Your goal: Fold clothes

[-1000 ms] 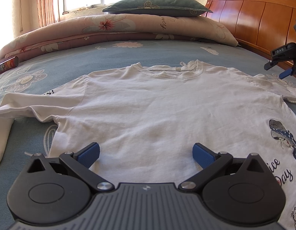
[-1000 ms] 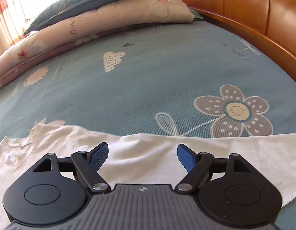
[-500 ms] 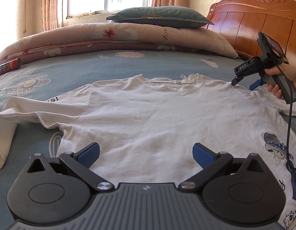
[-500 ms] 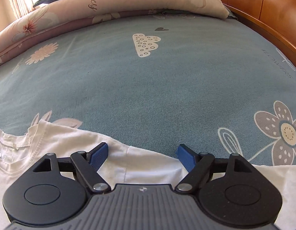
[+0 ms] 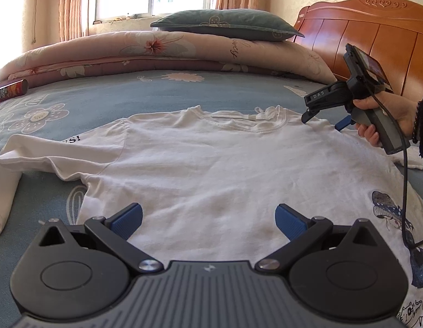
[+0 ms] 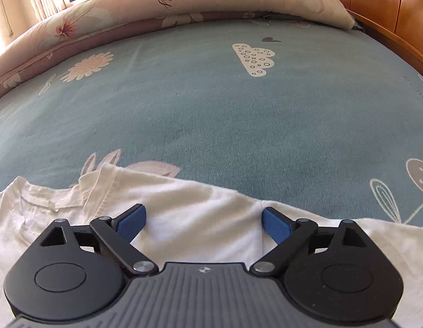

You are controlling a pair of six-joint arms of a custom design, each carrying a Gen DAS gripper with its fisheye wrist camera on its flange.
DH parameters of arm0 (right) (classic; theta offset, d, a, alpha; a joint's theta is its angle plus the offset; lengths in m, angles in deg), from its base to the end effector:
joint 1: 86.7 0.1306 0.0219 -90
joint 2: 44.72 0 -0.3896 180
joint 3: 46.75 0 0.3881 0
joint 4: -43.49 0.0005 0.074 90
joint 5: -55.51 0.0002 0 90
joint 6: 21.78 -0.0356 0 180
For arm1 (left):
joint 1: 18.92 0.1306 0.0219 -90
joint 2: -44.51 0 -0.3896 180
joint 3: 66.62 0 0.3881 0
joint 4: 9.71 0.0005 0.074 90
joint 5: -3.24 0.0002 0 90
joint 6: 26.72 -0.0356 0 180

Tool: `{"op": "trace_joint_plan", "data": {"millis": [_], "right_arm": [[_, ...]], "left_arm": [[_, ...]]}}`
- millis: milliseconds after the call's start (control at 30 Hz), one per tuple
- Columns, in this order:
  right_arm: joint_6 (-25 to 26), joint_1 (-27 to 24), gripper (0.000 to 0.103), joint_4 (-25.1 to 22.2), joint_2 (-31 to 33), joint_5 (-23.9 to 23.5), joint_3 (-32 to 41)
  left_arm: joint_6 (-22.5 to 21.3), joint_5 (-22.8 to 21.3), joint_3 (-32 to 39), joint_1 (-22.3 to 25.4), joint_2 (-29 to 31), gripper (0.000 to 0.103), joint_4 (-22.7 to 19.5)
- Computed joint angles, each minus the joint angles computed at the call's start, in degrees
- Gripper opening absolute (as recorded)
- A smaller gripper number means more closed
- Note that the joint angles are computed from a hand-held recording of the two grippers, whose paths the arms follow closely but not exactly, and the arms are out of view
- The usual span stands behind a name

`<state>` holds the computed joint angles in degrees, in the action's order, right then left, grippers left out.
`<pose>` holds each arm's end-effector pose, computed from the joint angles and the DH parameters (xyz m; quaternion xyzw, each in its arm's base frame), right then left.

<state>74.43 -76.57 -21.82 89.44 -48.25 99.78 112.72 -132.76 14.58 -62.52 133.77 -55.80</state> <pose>0.7248 0.1376 0.4065 -0.1715 0.9264 0.1243 0.3114 0.3496 -0.2982 0.3856 -0.1647 0.8686 0.0502 0.4647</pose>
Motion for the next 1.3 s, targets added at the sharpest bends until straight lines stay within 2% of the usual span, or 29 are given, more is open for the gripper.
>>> {"op": "trace_joint_plan", "data": {"millis": [33, 67, 100, 167, 233, 300, 367, 433, 533, 633, 733, 867, 1000, 1100, 1267, 1300], "right_arm": [[1.08, -0.03, 0.100, -0.01, 0.68, -0.22, 1.16], [2.47, -0.12, 0.092, -0.26, 1.27, -0.58, 2.29], [2.19, -0.44, 0.090, -1.86, 1.85, -1.12, 4.01], [0.06, -1.78, 0.090, -0.32, -1.16, -3.88, 0.63], [0.69, -3.62, 0.090, 1.30, -4.66, -7.74, -3.60], [1.61, -5.23, 0.091, -0.53, -6.32, -8.75, -4.95], [1.58, -6.52, 0.092, -4.73, -5.93, -9.08, -3.81], [1.50, -7.41, 0.092, -6.79, -5.36, -10.12, -3.76], [-0.11, -7.33, 0.092, -4.10, -4.77, -8.00, -5.77], [-0.07, -6.86, 0.097, 3.97, -4.09, -6.87, -7.72], [-2.10, -6.96, 0.094, 3.14, -1.97, -6.13, -3.15], [-1.30, -9.93, 0.094, 4.14, -6.10, -11.32, -5.52], [3.58, -12.82, 0.094, -0.39, -8.89, -10.92, -6.94], [3.07, -14.57, 0.094, -2.16, -8.81, -13.19, -7.64], [-0.25, -13.89, 0.095, -0.90, -5.15, -8.90, -7.18], [-0.10, -13.58, 0.098, 1.91, -5.08, -8.22, -8.37]], "left_arm": [[0.34, 0.30, -0.18, 0.09, -0.19, 0.102, 0.16], [0.70, 0.34, -0.29, 0.14, -0.31, 0.102, 0.25], [0.96, 0.24, -0.32, 0.14, -0.39, 0.102, 0.21], [1.23, -0.38, -0.33, -0.03, -0.49, 0.102, 0.20], [1.17, -0.88, -0.51, -0.26, -0.71, 0.102, 0.80], [0.98, -0.94, -0.69, -0.43, -0.89, 0.102, 1.45], [0.84, -1.32, -0.49, -0.59, -0.62, 0.102, 1.66], [0.65, -1.14, -0.34, -0.63, -0.43, 0.102, 1.65], [0.37, -0.06, -0.27, -0.46, -0.22, 0.102, 1.88], [-0.15, 1.87, -0.34, 0.05, 0.03, 0.102, 2.25], [0.76, 3.97, 0.29, 0.69, 0.72, 0.102, 0.39], [1.24, 3.73, 0.82, 0.48, 1.15, 0.102, -1.13], [1.15, 3.23, 1.68, 0.27, 2.10, 0.102, -2.72], [0.68, 2.29, 2.69, 0.01, 3.20, 0.102, -4.32], [0.53, 2.62, 2.34, 0.24, 3.01, 0.102, -3.75], [0.44, 2.66, 2.28, 0.28, 3.00, 0.102, -3.63]]}}
